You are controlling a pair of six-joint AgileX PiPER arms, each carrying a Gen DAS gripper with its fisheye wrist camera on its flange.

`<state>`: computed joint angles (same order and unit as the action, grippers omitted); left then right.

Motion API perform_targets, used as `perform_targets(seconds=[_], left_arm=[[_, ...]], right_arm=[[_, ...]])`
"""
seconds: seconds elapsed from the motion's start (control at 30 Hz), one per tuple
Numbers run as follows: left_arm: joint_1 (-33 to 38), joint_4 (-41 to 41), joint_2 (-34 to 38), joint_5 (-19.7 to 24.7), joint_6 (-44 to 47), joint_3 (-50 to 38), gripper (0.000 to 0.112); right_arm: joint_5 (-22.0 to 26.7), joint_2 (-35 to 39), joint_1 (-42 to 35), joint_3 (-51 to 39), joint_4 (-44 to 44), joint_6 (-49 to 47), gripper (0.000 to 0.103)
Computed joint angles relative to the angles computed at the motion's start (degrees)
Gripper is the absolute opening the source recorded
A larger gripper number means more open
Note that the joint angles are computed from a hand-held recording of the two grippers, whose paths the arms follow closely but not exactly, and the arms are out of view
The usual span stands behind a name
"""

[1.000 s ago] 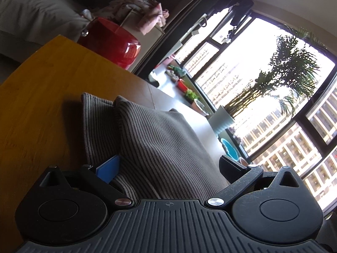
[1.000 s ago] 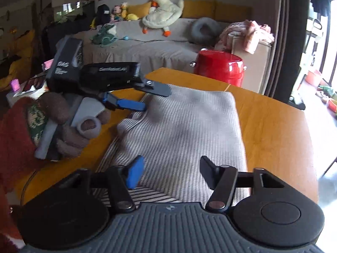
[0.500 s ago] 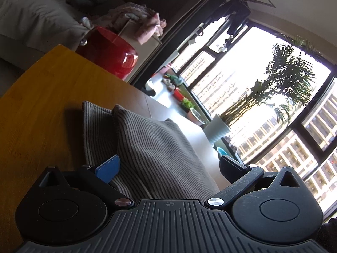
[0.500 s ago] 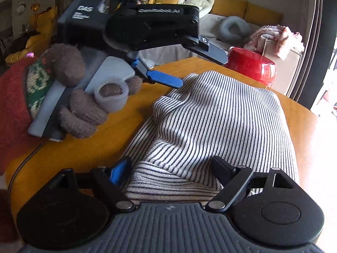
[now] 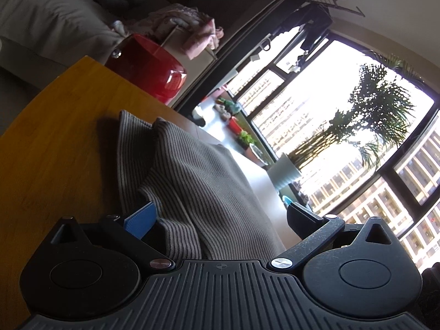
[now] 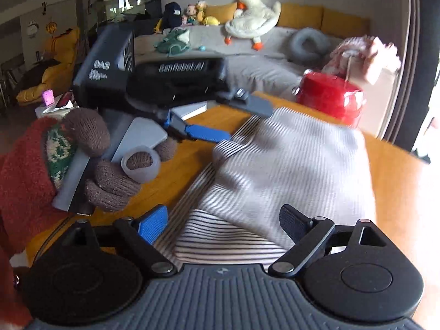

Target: Fold clothes

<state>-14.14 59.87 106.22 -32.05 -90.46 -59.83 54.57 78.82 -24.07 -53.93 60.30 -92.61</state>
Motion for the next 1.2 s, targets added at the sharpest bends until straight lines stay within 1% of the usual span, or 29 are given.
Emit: perform_targets(seconds=[0.03, 0.1, 0.13, 0.17, 0.23, 0.27, 0.3, 0.43, 0.53, 0.63, 0.7, 0.93, 1.03, 1.2], left_arm=[[-0.1, -0.6, -0.1, -0.2, 0.9, 0.2, 0.103], [-0.5, -2.2, -0.3, -0.7, 3.2, 0.7, 0.103], [-0.6, -2.7, -0.3, -1.3, 4.2, 0.9, 0.103], [-0.6, -3.0, -0.3, -2.5, 5.2, 1.1, 0.103], [-0.8, -2.7, -0.2, -4.4, 6.4, 1.5, 0.103], [-1.2, -2.4, -0.2, -4.4, 7.1, 1.4, 0.103], [-1.7, -2.1, -0.3, -4.3, 7.6, 1.3, 0.103], [-3.6, -0.2, -0.1, -1.5, 8.9, 0.7, 0.103], [-4.0, 2.0, 0.6, -0.4, 7.0, -0.3, 0.103], [-3.9, 2.7, 0.8, -0.3, 6.4, -0.4, 0.103], [-3.7, 3.1, 0.8, -0.6, 6.2, -0.4, 0.103], [-3.9, 4.9, 1.0, -0.5, 5.3, -0.5, 0.103], [-3.5, 3.8, 0.7, -2.1, 6.8, -0.1, 0.103], [-1.9, 3.7, 0.7, -8.4, 8.1, 1.2, 0.103]], right_arm=[[0.5, -0.8, -2.1, 0.3, 1.3, -1.9, 0.097], [-1.8, -1.8, -4.9, 1.6, 4.5, -4.8, 0.099], [-4.6, -1.7, -5.0, 2.2, 5.8, -5.2, 0.102], [-8.6, -1.2, -4.5, 2.9, 6.5, -4.7, 0.102], [-17.4, 0.8, -1.9, 3.4, 4.5, -0.6, 0.102], [-19.9, 2.3, -1.1, 3.0, 2.2, 1.9, 0.102], [-20.1, 3.2, -1.2, 2.7, 1.2, 3.8, 0.103], [-15.6, 6.5, -4.1, 0.2, -1.9, 10.1, 0.103], [-15.1, 5.8, -5.6, 1.7, -1.3, 8.6, 0.103], [-11.6, 6.0, -9.0, 1.6, -2.2, 10.4, 0.103], [-10.1, 8.3, -9.8, -0.2, -2.3, 12.6, 0.103], [-11.2, 7.2, -10.3, 1.6, -1.0, 12.2, 0.103], [-11.7, 7.3, -10.3, 2.2, 1.0, 11.1, 0.103], [-11.4, 7.5, -10.5, 2.3, 2.3, 11.2, 0.103]])
